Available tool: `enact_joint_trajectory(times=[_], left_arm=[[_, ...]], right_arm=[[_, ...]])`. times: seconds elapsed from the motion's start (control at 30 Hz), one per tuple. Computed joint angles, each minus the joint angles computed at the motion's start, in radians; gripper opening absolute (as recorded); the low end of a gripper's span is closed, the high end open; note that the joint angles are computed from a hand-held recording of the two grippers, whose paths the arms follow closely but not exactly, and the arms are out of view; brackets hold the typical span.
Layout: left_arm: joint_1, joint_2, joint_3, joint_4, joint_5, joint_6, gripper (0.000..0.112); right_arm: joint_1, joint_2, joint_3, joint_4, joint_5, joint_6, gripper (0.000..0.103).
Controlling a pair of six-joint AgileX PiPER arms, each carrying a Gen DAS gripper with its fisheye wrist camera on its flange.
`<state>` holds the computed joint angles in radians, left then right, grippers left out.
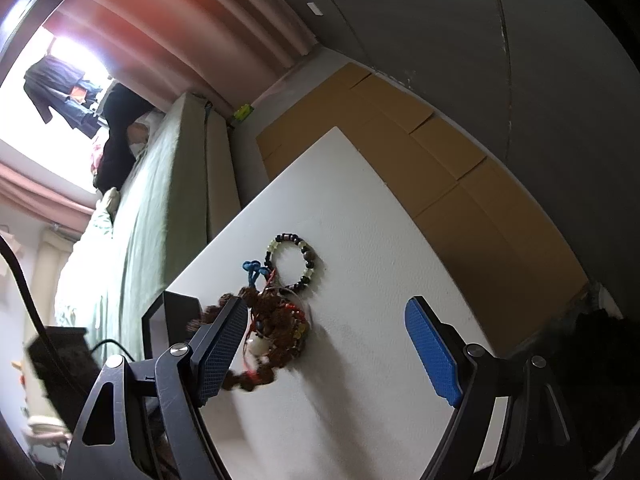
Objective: Organize jewelry
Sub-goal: 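Lift the brown bead bracelet off the pile with the left tool, then carry the bead bracelet into the box and release with left tool while right tool grasps red cord charm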
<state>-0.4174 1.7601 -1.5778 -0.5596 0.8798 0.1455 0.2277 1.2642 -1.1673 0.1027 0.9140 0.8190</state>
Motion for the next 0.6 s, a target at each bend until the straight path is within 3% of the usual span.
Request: enact_joint_trajectory(times=[0.1, 0.23, 0.37, 0.6], left_arm=[[0.024, -0.014, 0.006, -0.052, 0.005, 0.028, 0.019], [0.039, -0.026, 0.004, -0.051, 0.004, 0.027, 0.019], [0.061, -0.026, 0.003, -0.066, 0.013, 0.03, 0.019], [0.097, -0.036, 0.023, -0.083, 0.026, 0.047, 0.019]], right_arm=[[0.001, 0.013, 0.002, 0.027, -0.014, -0.024, 0.08], [0.006, 0.057, 0.012, 0.116, -0.053, -0.093, 0.06], [0.039, 0.134, -0.008, 0.154, -0.066, -0.125, 0.054], [0.056, 0.249, -0.022, 0.283, -0.106, -0.21, 0.034]])
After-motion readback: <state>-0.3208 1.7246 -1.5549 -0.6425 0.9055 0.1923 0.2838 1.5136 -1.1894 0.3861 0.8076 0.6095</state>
